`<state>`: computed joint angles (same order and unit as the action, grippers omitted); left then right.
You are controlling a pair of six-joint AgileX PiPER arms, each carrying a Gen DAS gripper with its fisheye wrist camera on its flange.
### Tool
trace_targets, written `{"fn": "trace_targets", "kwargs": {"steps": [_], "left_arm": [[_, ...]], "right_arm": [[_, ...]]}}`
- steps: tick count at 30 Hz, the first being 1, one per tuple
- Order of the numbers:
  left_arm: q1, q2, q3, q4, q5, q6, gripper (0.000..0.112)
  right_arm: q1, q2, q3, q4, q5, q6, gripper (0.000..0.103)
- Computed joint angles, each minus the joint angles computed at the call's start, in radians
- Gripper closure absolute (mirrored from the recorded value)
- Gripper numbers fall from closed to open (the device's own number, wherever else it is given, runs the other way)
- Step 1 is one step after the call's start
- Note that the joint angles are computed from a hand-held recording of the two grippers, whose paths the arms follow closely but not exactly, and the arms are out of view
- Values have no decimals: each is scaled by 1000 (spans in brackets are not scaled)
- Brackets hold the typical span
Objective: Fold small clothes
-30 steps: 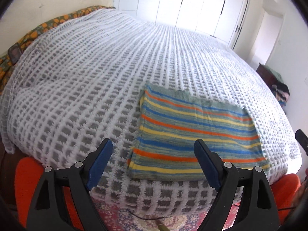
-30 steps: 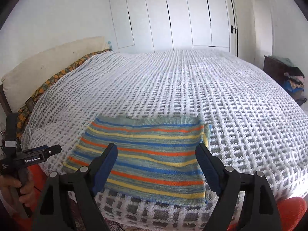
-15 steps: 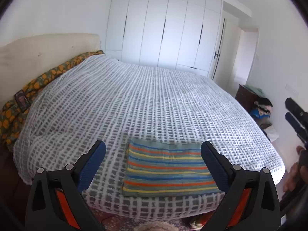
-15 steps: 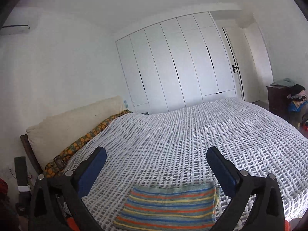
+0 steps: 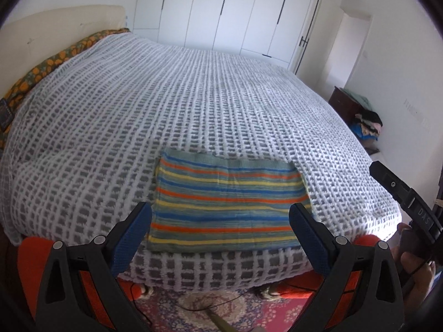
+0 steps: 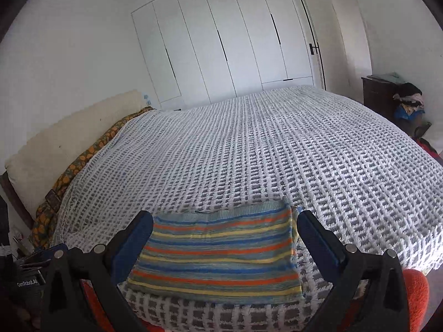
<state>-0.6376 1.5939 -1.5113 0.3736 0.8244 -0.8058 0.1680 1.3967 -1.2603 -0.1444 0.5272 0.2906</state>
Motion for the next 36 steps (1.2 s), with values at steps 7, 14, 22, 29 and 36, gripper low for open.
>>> {"fn": "trace_targets", "kwargs": {"steps": [7, 14, 22, 29, 36], "left_arm": [[-8, 15, 16, -41, 4, 51, 13], [44, 141, -10, -104, 66, 169, 13], [151, 296, -50, -127, -34, 192, 13], [172, 488, -57, -95, -32, 191, 13], [152, 432, -149, -139, 15, 234, 13]], "right_arm": [[22, -25, 27, -73, 31, 32, 1], [-46, 52, 43, -4, -6, -85, 1], [-167, 230, -42, 264, 24, -318, 1], [-227, 464, -83, 540, 23, -630, 1], [-279, 573, -95, 461, 82, -539, 1]]}}
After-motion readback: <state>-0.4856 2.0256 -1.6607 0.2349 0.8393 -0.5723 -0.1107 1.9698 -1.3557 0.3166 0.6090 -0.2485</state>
